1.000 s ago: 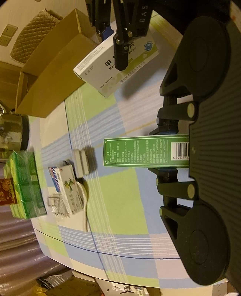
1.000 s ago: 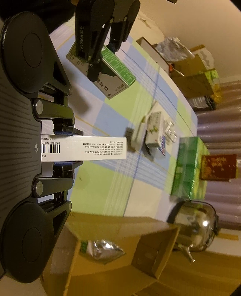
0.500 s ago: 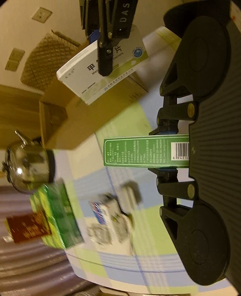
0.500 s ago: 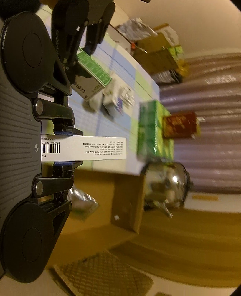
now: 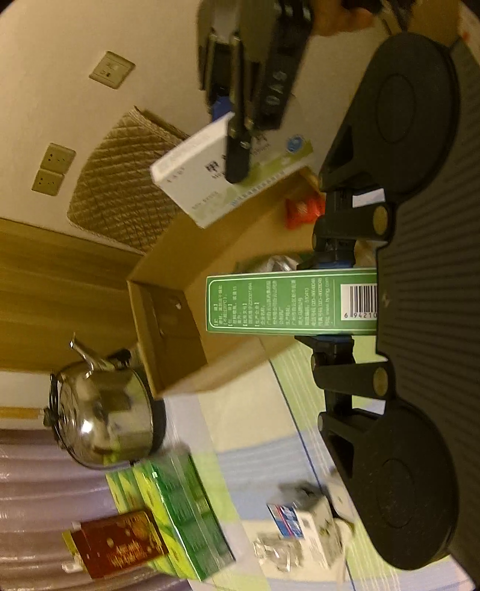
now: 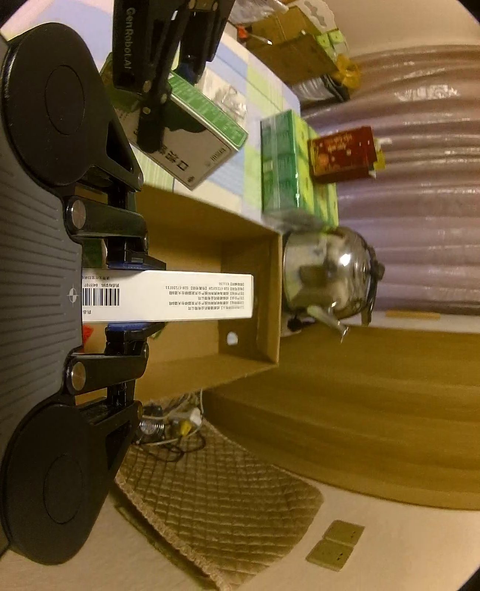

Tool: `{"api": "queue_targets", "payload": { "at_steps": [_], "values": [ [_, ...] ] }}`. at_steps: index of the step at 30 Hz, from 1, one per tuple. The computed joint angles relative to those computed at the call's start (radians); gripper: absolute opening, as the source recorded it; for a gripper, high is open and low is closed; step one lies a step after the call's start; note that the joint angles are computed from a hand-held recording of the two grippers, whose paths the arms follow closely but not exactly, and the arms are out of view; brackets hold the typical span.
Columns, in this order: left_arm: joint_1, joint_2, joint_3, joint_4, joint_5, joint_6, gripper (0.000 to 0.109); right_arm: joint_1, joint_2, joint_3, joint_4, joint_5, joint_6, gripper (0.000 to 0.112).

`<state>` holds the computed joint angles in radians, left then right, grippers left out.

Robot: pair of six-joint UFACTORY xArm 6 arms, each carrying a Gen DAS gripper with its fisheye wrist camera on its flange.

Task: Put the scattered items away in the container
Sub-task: 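Carry the green box in the left gripper toward the cardboard box while the right carries the white box, then open both grippers to drop the green and white boxes into the cardboard box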

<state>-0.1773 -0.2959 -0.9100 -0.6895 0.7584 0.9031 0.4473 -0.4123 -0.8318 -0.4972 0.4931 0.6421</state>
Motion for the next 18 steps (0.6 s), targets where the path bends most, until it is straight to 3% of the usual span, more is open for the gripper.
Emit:
{"api": "queue_targets", "payload": {
  "at_steps": [8,18],
  "values": [
    [-0.116,0.110,-0.073,0.004,-0.097,-0.129,0.025,-0.076,0.037,0.010,0.066,-0.055,-0.064,0.022],
    [-0.175,0.216,-0.117,0.050,-0.167,-0.213,0.025,-0.134,0.119,-0.007,0.139,-0.114,-0.130,0.022]
  ]
}}
